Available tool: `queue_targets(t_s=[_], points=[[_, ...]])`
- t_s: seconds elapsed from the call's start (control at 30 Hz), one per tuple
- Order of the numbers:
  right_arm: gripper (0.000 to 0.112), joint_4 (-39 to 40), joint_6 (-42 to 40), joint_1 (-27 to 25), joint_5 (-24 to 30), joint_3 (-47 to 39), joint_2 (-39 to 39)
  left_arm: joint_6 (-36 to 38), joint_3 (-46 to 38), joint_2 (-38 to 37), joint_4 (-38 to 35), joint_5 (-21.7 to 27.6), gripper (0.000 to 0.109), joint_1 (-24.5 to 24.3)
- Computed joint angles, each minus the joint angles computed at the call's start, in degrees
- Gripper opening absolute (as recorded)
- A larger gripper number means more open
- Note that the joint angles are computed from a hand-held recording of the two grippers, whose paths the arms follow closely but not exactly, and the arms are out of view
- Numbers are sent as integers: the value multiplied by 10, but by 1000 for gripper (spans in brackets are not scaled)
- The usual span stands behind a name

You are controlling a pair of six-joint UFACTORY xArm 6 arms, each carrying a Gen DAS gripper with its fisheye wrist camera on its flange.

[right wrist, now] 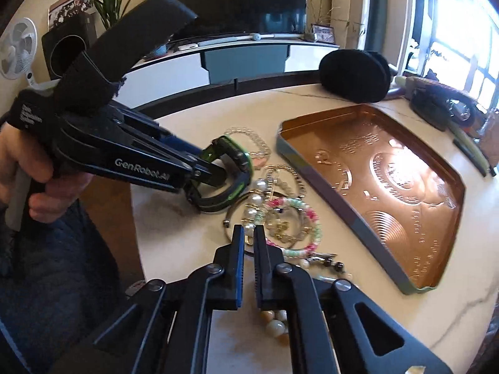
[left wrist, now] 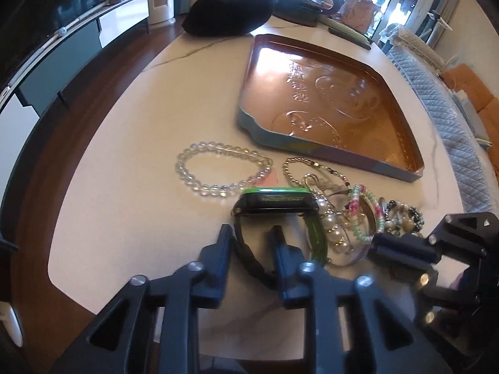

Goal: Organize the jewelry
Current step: 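Grasp the black watch with the left tool while the right tool grasps the pink-green bead bracelet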

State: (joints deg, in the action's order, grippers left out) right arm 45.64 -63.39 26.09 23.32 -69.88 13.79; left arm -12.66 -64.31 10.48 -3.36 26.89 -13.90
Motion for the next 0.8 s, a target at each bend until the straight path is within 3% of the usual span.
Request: queue_targets(t_s=[0.2, 0.3, 0.33, 0.37, 0.5, 0.57, 0.67, 0.8], points=[[7, 21, -7, -12, 34, -10, 3, -2, -6, 4, -2, 5, 26, -6], [33, 13, -4, -13, 51, -22, 14, 0, -5, 4, -11, 1, 27, -4], [52, 21, -13, -10, 40, -19, 13, 1, -3, 3, -13, 0, 27, -4], [60, 38, -32, -6, 26, -15, 10, 2, -1, 2, -18, -1, 27, -2], [59, 46, -34, -3, 19, -28, 22, 20, 3, 0, -49, -5, 27, 2], [48, 48, -28, -8, 25, -35, 26, 27, 6, -1, -61, -8, 28, 4], [44, 51, -34, -9, 14, -39, 30, 32, 7, -3, -67, -9, 32, 3], [30, -20, 5, -6, -15, -50, 50, 30, 5, 0, -58, -12, 43, -2]])
